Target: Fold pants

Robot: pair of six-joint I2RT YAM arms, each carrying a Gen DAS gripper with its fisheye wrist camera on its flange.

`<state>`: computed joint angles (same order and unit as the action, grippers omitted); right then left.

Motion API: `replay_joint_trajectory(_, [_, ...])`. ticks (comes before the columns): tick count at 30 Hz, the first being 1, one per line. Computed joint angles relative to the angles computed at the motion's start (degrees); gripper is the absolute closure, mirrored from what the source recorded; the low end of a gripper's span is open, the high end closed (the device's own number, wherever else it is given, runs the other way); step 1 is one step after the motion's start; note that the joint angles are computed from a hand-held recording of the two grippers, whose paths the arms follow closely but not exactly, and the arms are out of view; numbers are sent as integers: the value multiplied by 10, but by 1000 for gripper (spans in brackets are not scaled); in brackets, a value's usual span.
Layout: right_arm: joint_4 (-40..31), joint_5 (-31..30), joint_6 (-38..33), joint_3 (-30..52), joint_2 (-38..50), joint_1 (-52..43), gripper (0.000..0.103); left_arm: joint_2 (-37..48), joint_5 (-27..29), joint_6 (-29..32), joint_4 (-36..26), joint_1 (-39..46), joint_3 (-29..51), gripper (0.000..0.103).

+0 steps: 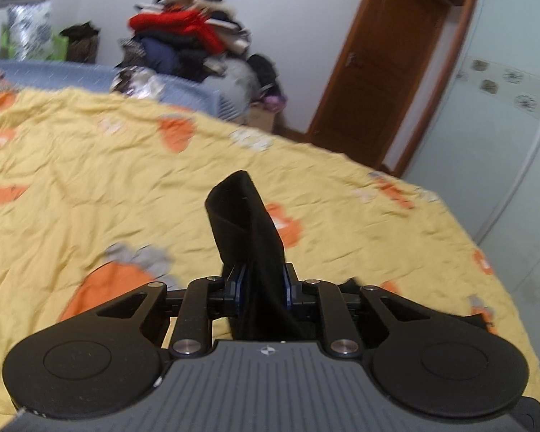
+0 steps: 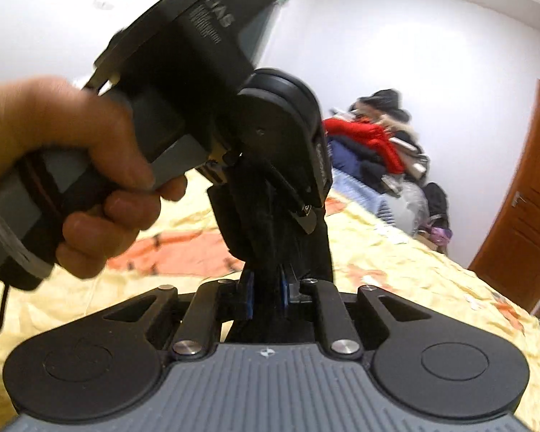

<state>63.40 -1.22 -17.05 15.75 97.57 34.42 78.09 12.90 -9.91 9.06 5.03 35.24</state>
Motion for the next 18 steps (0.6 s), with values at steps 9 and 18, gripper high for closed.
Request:
replay_joint_trajectory(9, [24,-124,32,-92,-89,-168,92,35,-104,-42,2,-192,50,86])
replay_joint_trajectory(18, [37,-316,44,-118,-71,-428,92,182,-142,-57,12,-344,151,87])
